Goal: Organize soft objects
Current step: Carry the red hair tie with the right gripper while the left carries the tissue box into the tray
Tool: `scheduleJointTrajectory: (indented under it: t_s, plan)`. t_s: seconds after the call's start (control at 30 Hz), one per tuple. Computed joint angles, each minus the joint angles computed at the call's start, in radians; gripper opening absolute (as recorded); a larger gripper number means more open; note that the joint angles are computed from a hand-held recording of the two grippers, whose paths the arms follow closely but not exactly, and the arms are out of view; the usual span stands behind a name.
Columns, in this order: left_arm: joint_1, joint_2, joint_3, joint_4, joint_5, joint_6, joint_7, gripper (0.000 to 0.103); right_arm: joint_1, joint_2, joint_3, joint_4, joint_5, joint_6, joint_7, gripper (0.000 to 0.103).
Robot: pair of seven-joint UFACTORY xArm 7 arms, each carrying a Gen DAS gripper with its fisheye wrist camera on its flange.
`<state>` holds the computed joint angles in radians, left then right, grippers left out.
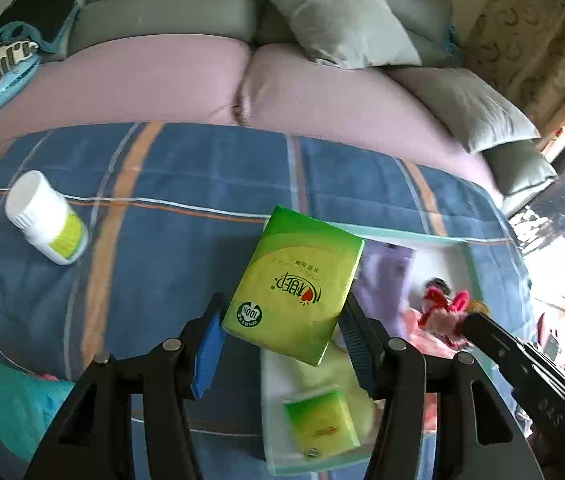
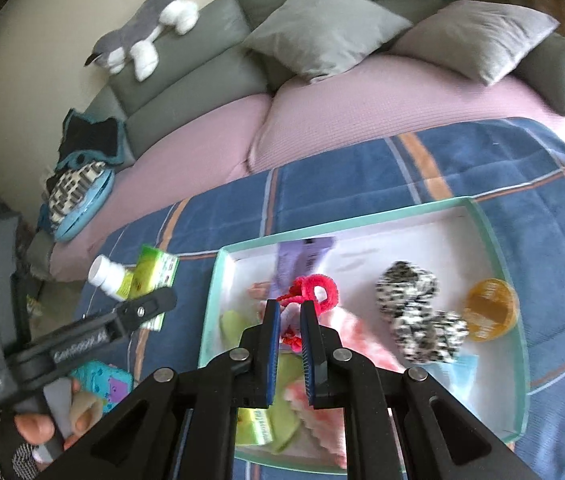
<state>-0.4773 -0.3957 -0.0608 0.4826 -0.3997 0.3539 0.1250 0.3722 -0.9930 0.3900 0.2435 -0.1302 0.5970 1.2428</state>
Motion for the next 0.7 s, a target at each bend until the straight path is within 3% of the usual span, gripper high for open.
scheduleJointTrajectory:
  t_s: [0.1,0.33,0.7]
  plan:
    - [-0.016,-0.013,-0.037,-0.011,0.006,0.007,-0.043,0.057,-0.003,-0.065,0.001,-0.010,-0.004,0.085,0.011,0.011]
    - [-0.026,0.004,-0.087,-0.018,0.039,0.035,-0.177,0.057,0.004,-0.170,-0.016,-0.051,0.005,0.162,0.024,0.011]
    - [-0.039,0.092,-0.103,-0.019,0.103,0.031,-0.231,0.057,0.009,-0.065,-0.051,-0.088,0.040,0.114,0.015,0.011]
